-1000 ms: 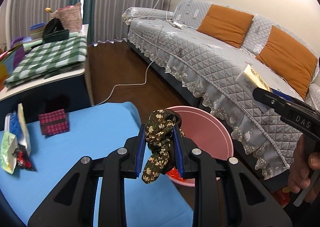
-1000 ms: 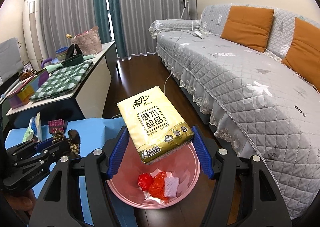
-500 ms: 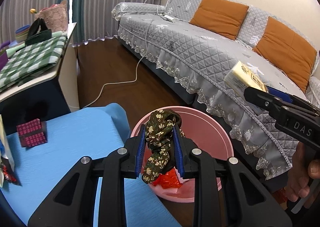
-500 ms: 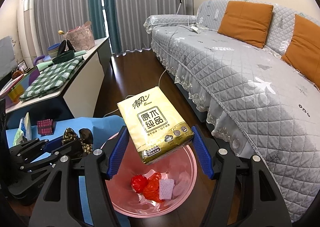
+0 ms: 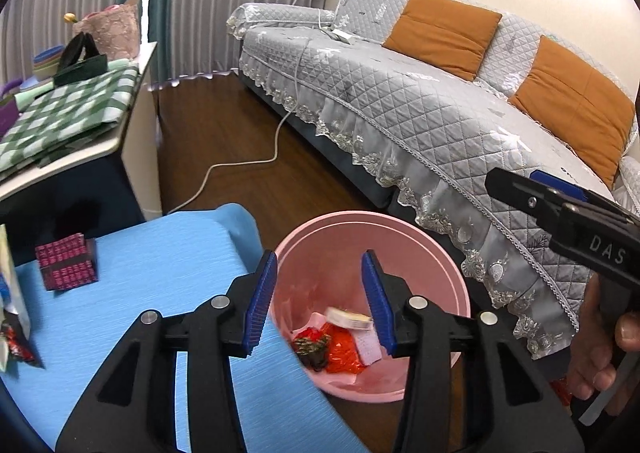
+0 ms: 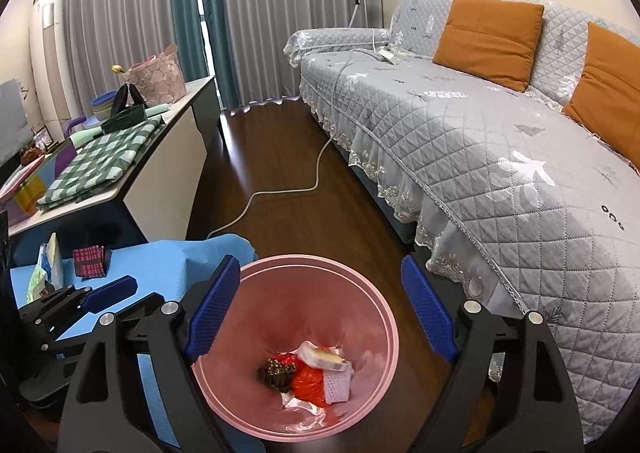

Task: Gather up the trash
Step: 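Move both tools back from bucket to the table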

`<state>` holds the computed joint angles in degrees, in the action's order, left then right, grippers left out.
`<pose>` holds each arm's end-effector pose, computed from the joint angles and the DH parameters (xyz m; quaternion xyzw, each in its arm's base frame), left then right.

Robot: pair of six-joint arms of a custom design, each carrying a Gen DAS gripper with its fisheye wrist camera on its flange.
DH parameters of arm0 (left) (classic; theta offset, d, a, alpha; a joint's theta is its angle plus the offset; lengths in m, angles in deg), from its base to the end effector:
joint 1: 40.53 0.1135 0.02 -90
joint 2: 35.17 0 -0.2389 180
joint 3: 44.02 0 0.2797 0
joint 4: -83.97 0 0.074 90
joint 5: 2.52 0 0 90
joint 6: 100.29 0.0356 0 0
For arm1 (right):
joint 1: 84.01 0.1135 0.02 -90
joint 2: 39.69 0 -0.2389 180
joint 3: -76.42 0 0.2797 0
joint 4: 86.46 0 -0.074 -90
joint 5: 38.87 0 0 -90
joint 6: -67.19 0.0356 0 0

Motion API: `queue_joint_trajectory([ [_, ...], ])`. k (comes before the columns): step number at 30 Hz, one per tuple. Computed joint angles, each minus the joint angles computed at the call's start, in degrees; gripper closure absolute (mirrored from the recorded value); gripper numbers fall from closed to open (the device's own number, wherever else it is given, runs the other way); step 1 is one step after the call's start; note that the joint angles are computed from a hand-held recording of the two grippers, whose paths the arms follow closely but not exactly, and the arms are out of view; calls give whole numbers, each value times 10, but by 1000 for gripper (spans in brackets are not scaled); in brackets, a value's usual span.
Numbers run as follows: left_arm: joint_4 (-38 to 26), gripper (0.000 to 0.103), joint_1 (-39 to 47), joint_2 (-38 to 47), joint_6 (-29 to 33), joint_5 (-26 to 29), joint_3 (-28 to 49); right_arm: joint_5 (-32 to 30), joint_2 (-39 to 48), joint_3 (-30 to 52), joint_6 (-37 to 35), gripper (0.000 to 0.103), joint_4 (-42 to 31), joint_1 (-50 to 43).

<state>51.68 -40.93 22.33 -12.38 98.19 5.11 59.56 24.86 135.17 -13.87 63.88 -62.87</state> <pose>0.2510 -0.0084 0.2033 0.0256 0.9052 -0.0938 0.4136 0.2673 0.0978 0.2376 -0.0607 0.8850 0.0555 0.4582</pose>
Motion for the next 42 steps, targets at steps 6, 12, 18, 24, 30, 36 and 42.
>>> queue_joint_trajectory([
  [6, -61, 59, 62, -83, 31, 20, -20, 9, -26, -2, 11, 22, 1, 39],
  [12, -154, 59, 184, -186, 94, 79, -35, 31, -49, 2, 27, 23, -4, 114],
  [18, -251, 59, 387, -223, 223, 192, -17, 67, -42, 21, 57, 31, -13, 201],
  [24, -318, 59, 629, -129, 396, 310, 48, 100, -3, 47, 69, 49, 1, 292],
  [30, -307, 64, 753, -29, 458, 360, 93, 88, 50, 68, 74, 60, 34, 346],
  [36, -264, 75, 820, 35, 468, 375, 95, 68, 133, 101, 87, 61, 69, 382],
  [42, -224, 81, 822, 70, 473, 362, 90, 51, 235, 153, 90, 62, 97, 399],
])
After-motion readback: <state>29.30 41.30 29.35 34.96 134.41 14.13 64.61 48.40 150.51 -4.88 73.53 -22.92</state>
